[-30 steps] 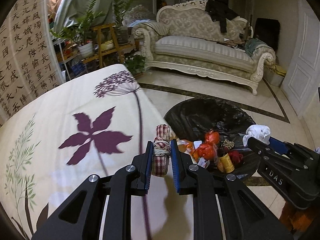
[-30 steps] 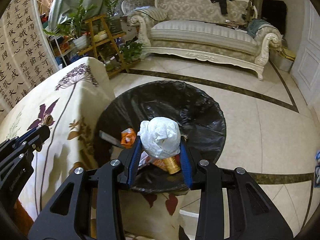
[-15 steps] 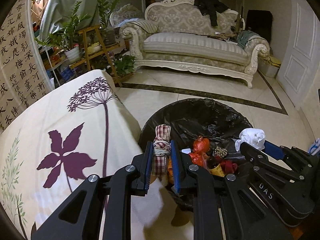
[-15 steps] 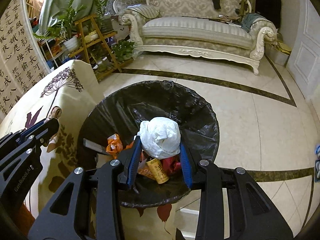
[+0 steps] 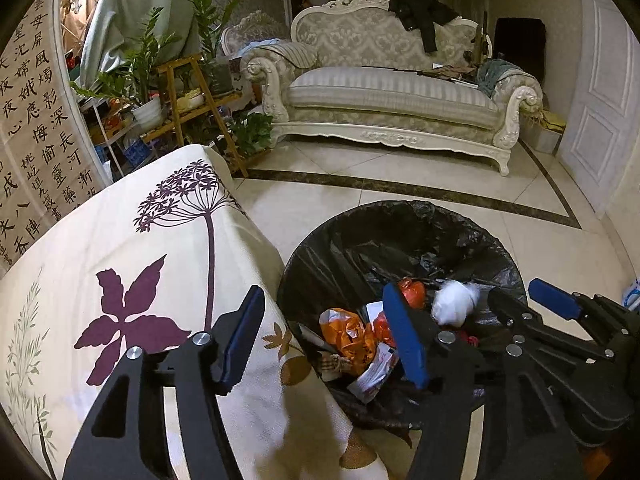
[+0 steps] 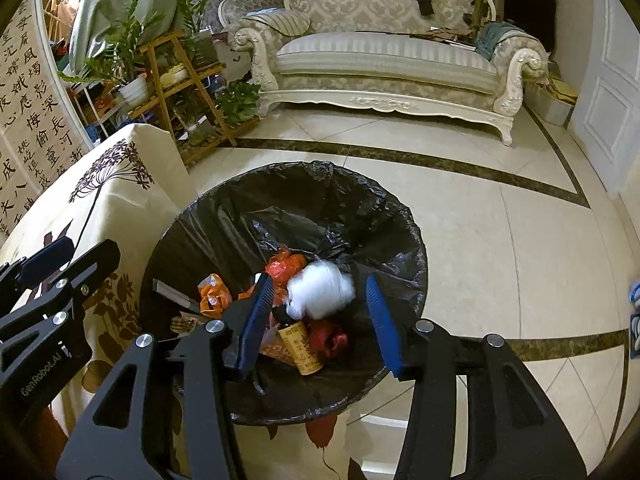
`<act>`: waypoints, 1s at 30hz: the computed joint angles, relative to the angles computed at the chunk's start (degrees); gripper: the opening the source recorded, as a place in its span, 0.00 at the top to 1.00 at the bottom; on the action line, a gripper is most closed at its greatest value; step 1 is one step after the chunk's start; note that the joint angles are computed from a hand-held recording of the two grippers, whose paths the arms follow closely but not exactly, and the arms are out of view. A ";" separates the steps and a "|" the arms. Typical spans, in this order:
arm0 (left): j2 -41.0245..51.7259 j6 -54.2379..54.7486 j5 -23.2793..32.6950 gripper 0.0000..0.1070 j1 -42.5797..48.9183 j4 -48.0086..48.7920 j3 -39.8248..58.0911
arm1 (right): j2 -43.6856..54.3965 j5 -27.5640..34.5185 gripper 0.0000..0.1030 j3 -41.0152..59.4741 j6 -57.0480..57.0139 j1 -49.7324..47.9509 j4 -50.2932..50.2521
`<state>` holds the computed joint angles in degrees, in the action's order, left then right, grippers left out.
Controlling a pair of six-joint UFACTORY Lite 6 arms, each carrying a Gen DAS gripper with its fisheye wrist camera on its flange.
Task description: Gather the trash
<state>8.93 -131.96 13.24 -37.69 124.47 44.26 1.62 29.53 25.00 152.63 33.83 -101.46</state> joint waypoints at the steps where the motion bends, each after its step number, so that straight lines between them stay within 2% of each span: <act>1: 0.00 0.01 0.00 0.42 0.10 -0.06 0.04 | -0.20 0.06 0.54 -0.17 0.00 -0.02 0.15; 7: -2.13 -0.25 0.31 0.33 0.42 -0.34 -1.47 | -1.58 0.82 0.52 -1.09 -1.10 0.68 2.29; 8: -2.44 -0.22 0.46 0.32 0.48 -0.28 -1.69 | -1.84 1.05 0.50 -1.18 -1.48 1.00 2.96; 9: -3.27 0.10 0.69 0.31 0.33 -0.57 -2.33 | -2.30 1.64 0.46 -1.40 -1.92 1.69 4.03; 20: -14.82 4.27 0.45 0.25 1.16 -6.32 -10.46 | -9.44 6.87 0.44 -4.15 -8.52 9.82 16.16; 23: -19.30 8.20 0.70 0.23 1.06 -11.16 -13.52 | -11.32 9.75 0.37 -4.49 -10.46 13.37 20.21; 30: -29.26 22.04 1.76 0.22 0.34 -26.16 -19.44 | -13.56 16.40 0.37 -3.56 -13.74 22.51 28.70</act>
